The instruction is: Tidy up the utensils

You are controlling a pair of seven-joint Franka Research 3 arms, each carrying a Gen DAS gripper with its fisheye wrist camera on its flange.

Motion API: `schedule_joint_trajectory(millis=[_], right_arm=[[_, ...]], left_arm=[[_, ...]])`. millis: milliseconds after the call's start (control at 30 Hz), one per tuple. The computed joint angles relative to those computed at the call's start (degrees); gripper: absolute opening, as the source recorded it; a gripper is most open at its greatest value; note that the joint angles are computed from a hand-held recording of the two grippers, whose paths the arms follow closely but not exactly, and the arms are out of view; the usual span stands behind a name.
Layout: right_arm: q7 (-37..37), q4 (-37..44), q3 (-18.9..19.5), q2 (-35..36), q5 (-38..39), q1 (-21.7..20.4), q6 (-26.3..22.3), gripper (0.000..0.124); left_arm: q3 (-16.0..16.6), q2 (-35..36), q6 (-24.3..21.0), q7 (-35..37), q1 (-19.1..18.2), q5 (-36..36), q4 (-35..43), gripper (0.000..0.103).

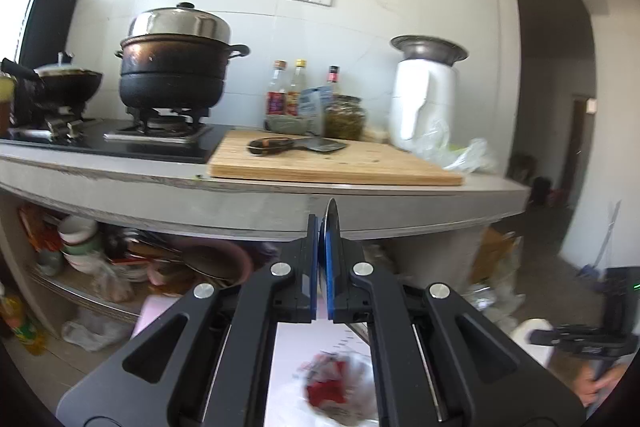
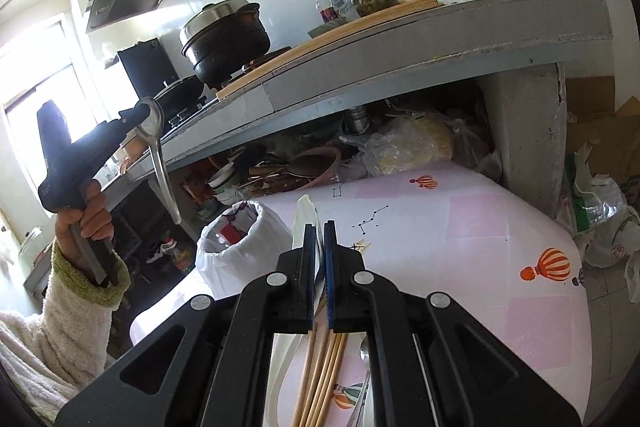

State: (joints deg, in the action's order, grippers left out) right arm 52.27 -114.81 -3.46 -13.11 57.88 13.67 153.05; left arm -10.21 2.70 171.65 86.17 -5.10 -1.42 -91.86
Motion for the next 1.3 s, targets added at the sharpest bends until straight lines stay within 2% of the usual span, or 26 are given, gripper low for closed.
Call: schedule_joint_trajectory(millis=[100,133,267,467,600,667,933,1033,1100,1233,1300], right_arm=[[0.7,-0.1,-0.1,0.5,-0.1,-0.2,-0.5,0.005],[0.7,-0.1,-0.2,0.6,0.1,-0.2,-0.8,0.005],[0.7,0.2,-0.3,1.2,0.7,-0.5,-2.0,0.004],[0.2,0.6,0.0,1.6,1.1,-0.8,-3.1,0.005],[-0.3,0.7,0.1,1.7,1.6,-0.9,-3.7,0.005],[-0.4,0.7,0.2,1.6,1.6,-1.0,-3.7,0.005],[-0.4,0.4,0.4,0.5,1.2,-0.8,-3.3,0.005],[0.0,0.5,0.3,0.2,0.8,-0.7,-3.3,0.005],[-0.2,0.7,0.2,0.0,0.9,-0.5,-3.3,0.005],[-1.3,3.2,0.0,0.7,1.8,0.0,-3.5,0.005],[-2.8,5.4,0.1,1.5,2.8,0.4,-3.3,0.005]], left_arm=[[2.3,1.9,-0.8,-9.0,-1.0,12.4,0.9,0.002],[2.5,2.3,-0.8,-10.1,-1.0,14.6,0.6,0.002],[6.0,4.7,-2.0,-22.1,-3.6,33.9,1.1,0.002],[6.0,4.4,-2.3,-27.4,-4.3,47.1,-2.1,0.002],[4.7,3.5,-2.5,-26.0,-3.7,48.8,-4.4,0.003],[3.9,3.1,-3.2,-23.7,-3.2,47.3,-5.4,0.003],[1.2,2.4,-7.2,-11.8,-2.0,33.2,-7.1,0.006],[0.8,1.5,-6.8,-8.5,-1.6,27.6,-8.3,0.019],[0.2,0.6,-6.8,-5.0,-1.1,21.8,-9.0,0.031],[0.2,-1.9,-5.6,-0.4,-0.7,12.4,-11.2,0.042],[0.5,-3.8,-4.6,1.4,-0.8,7.6,-13.0,0.052]])
